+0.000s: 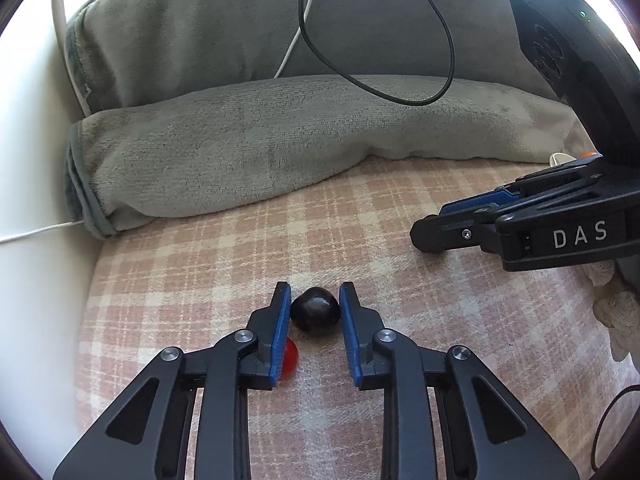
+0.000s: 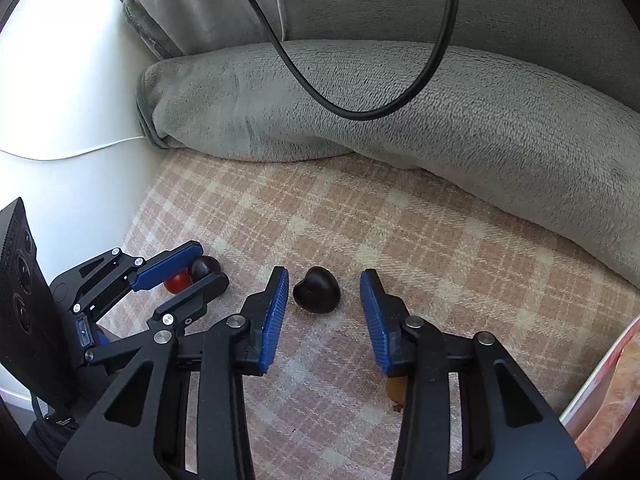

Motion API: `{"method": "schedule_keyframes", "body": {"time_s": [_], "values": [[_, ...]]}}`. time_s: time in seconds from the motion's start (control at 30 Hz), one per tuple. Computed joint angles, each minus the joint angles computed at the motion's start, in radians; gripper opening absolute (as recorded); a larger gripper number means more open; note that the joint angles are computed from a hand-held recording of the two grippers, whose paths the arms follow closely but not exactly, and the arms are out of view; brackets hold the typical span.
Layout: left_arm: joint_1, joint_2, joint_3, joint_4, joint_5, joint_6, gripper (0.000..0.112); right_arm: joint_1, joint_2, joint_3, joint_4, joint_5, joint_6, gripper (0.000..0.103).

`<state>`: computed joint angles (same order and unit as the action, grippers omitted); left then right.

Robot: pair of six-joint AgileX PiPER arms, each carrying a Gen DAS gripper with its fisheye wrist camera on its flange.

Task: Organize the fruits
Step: 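Grasp a dark round fruit with the left tool while the right tool grasps another, then carry both dark fruits over the floral plate with both tools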

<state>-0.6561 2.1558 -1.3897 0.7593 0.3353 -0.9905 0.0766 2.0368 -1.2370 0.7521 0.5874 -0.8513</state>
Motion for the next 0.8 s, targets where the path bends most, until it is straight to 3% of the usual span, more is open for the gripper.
{"method": "schedule_keyframes", "body": {"time_s": [0.2,0.33,0.8], "values": [[0.015,-0.019,0.039,0.051,-0.026,-0.048,0.022,0.020,-0.011,0.024,0.008,-0.039,-0.020,0.024],[0.015,-0.079,0.131,0.132,-0.054,-0.152,0.022,0.033,-0.029,0.050,0.018,-0.063,-0.038,0.023],[-0.044,-0.225,0.289,0.415,-0.087,-0.475,0.022,-0.088,-0.196,0.175,0.163,0.036,-0.228,0.023]]}}
